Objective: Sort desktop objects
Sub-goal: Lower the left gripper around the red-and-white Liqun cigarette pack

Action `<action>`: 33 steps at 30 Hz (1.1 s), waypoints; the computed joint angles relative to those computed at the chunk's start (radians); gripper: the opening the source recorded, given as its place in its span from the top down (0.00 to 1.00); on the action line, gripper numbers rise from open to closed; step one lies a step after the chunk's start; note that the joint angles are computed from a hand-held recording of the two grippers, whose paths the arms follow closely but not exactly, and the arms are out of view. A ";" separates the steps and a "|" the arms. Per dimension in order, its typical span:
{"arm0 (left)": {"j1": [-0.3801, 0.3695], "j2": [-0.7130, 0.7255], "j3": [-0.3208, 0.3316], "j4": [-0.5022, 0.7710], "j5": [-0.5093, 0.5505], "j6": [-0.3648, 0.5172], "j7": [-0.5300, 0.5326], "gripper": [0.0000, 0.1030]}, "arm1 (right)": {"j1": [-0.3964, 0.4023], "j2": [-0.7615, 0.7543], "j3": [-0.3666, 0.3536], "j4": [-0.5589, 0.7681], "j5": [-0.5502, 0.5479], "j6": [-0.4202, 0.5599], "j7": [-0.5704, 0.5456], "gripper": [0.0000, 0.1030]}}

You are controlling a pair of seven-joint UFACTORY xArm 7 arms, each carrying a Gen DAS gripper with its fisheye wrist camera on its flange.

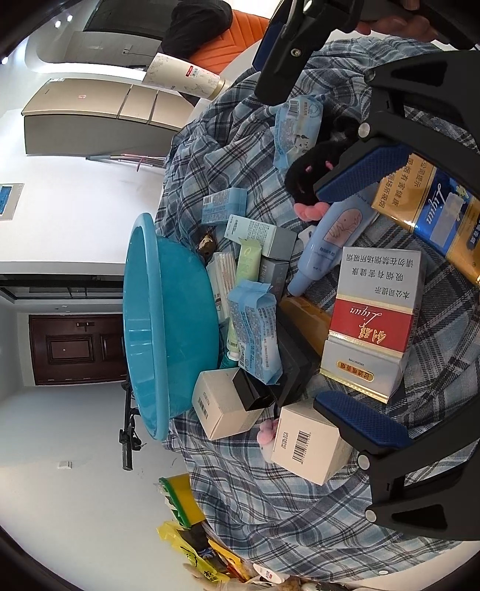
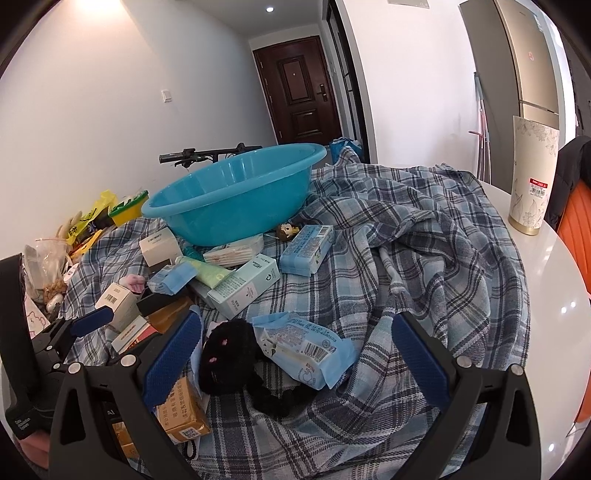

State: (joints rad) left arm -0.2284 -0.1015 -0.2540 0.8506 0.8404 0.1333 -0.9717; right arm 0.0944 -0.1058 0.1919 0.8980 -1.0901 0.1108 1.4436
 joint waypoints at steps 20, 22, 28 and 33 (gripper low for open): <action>-0.018 0.008 0.002 -0.018 -0.185 -0.026 0.164 0.59 | -0.005 -0.003 -0.002 -0.008 0.020 -0.023 -0.013 0.00; -0.009 0.002 -0.015 -0.012 -0.137 -0.006 0.120 0.47 | -0.013 -0.009 -0.001 -0.013 0.021 -0.031 -0.010 0.00; 0.014 0.001 -0.038 0.004 0.032 0.014 -0.039 0.13 | -0.056 -0.010 0.016 -0.014 -0.051 -0.055 0.072 0.00; -0.024 0.011 -0.005 0.010 0.011 0.044 -0.018 0.13 | -0.026 0.018 -0.011 -0.022 0.093 -0.072 -0.040 0.00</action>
